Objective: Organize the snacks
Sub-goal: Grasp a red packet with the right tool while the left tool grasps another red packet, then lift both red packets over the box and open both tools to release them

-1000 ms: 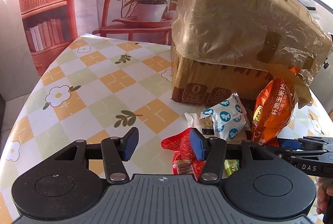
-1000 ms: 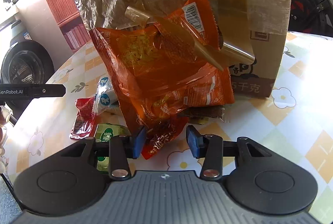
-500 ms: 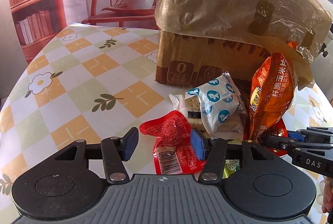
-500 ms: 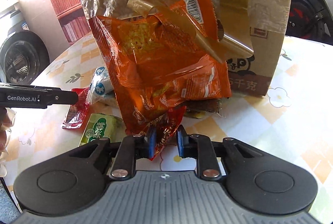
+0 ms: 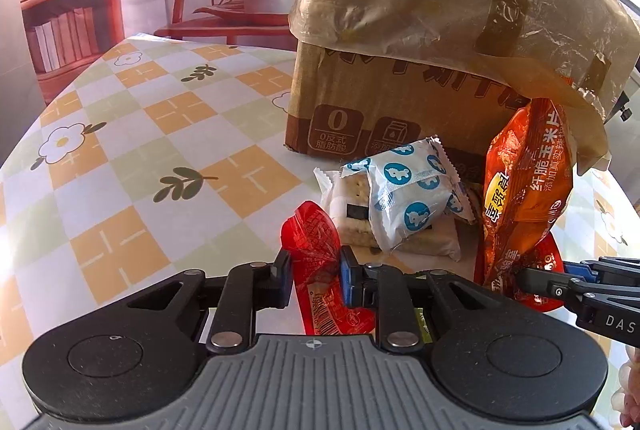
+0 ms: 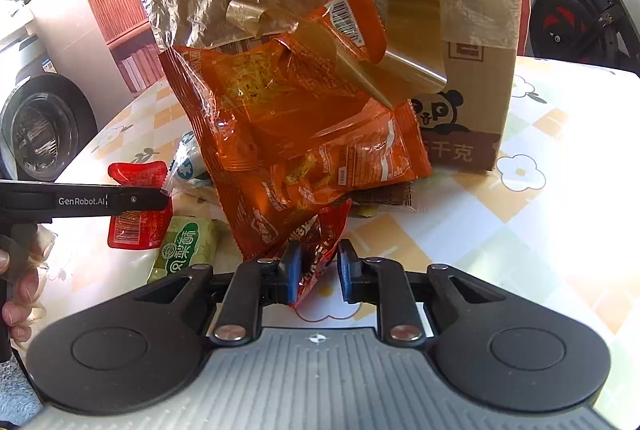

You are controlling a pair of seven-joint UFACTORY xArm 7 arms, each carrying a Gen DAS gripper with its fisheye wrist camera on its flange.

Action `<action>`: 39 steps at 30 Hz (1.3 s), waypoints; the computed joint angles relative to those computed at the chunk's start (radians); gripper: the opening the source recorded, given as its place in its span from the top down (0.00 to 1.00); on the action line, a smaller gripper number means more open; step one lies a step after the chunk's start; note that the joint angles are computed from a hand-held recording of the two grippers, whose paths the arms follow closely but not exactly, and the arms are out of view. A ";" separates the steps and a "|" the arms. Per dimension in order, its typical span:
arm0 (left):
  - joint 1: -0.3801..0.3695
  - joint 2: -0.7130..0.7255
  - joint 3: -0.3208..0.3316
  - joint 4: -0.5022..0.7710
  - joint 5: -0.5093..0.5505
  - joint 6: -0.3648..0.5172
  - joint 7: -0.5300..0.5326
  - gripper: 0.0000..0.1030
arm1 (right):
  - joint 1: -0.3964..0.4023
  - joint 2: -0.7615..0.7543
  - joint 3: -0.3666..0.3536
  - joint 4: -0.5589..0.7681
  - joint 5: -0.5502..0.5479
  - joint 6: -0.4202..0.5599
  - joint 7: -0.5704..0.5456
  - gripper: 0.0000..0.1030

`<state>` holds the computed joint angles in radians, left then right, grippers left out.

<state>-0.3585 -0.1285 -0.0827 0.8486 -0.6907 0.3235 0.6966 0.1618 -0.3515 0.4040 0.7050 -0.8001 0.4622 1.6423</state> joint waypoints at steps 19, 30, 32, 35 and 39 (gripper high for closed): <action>-0.076 -0.184 0.090 -0.038 -0.050 0.003 0.069 0.77 | -0.048 -0.246 0.075 -0.074 0.104 0.044 -0.053 0.86; -0.162 -0.208 0.117 0.050 -0.144 -0.042 0.165 0.77 | -0.168 -0.383 0.153 -0.050 0.121 0.048 -0.099 0.86; -0.183 -0.204 0.127 0.076 -0.177 -0.054 0.188 0.77 | -0.197 -0.411 0.166 -0.042 0.117 0.045 -0.107 0.86; -0.206 -0.193 0.130 0.121 -0.219 -0.073 0.221 0.77 | -0.248 -0.449 0.178 -0.027 0.109 0.024 -0.125 0.86; -0.218 -0.155 0.123 0.203 -0.266 -0.080 0.262 0.77 | -0.329 -0.472 0.179 0.011 0.101 -0.030 -0.174 0.86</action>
<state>-0.5761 -0.2831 0.0399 1.0511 -0.9562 0.2439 0.9584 -0.1673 -0.8231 0.5831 0.7156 -0.6993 0.4319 1.4686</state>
